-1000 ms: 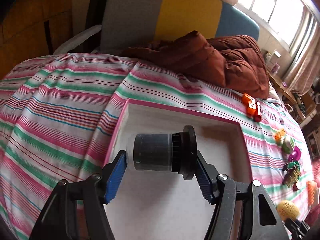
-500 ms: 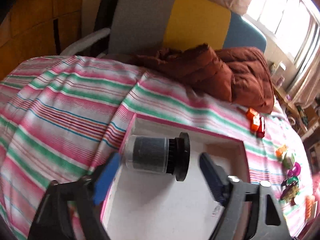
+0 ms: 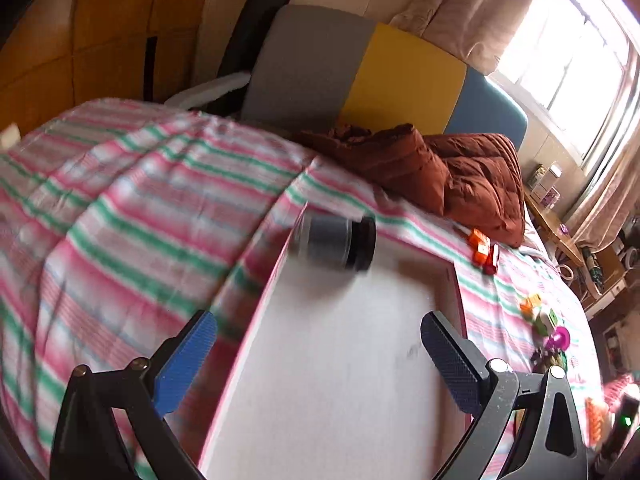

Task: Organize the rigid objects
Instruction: 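Carry the yellow egg into the white tray and open the right tool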

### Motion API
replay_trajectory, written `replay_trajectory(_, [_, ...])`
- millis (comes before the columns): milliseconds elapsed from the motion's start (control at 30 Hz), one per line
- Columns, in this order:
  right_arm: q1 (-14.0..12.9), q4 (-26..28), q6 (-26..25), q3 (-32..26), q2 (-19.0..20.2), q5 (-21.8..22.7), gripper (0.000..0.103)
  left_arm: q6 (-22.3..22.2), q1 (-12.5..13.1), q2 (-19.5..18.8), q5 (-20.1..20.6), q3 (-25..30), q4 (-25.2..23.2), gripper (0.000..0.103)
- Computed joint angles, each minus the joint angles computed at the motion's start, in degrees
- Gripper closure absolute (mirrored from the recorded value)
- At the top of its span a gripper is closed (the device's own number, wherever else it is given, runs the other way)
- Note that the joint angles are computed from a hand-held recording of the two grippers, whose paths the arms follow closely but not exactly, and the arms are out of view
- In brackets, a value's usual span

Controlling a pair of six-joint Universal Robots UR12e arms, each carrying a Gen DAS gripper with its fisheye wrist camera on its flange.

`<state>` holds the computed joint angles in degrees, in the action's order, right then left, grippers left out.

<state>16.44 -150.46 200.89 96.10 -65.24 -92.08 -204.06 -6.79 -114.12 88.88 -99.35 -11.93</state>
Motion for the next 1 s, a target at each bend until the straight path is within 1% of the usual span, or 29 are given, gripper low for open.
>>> replay_trajectory(100, [-0.04,2.10,0.09,-0.81,0.53,0.08,0.065,-0.11,-0.03,1.08,-1.78,-1.83,-0.95,0.000])
replay_trajectory(167, [-0.05,1.23,-0.38,-0.56,0.54,-0.03,0.066,-0.14,-0.12,1.69,-2.58,-2.90,-0.86,0.000])
replay_trajectory(267, [-0.83,-1.06,0.82,0.55,0.22,3.33,0.069,-0.52,-0.21,2.37,-4.09,-4.24,0.07,0.000])
replay_trajectory(433, [-1.35,-2.83,2.23,1.21,-0.24,6.77,0.073,-0.45,-0.42,2.91,-5.51,-5.34,1.43,0.000])
replay_trajectory(500, [-1.32,-2.73,2.21,1.03,-0.23,7.68,0.073,0.09,-0.60,3.09,-5.33,-5.54,1.46,0.000])
replay_trajectory(633, [-0.73,-3.09,1.06,0.04,0.12,7.59,0.073,1.43,-0.83,3.59,-4.73,-6.22,2.19,0.000])
replay_trajectory(700, [-0.51,-3.63,0.67,-0.85,0.48,8.32,0.073,1.60,-0.90,3.84,-4.17,-6.71,2.86,0.000])
replay_trajectory(800, [-0.09,-4.95,0.15,-3.03,1.60,10.86,0.073,2.03,-0.84,3.99,-4.24,-6.97,2.52,0.000])
replay_trajectory(933, [1.26,-4.24,-2.44,-8.42,4.50,13.25,0.073,2.30,-0.74,4.32,-3.86,-7.58,2.91,0.000])
replay_trajectory(1000, [2.09,-3.31,-4.18,-11.39,6.21,13.54,0.073,2.22,-0.57,4.55,-3.86,-7.96,3.33,0.000])
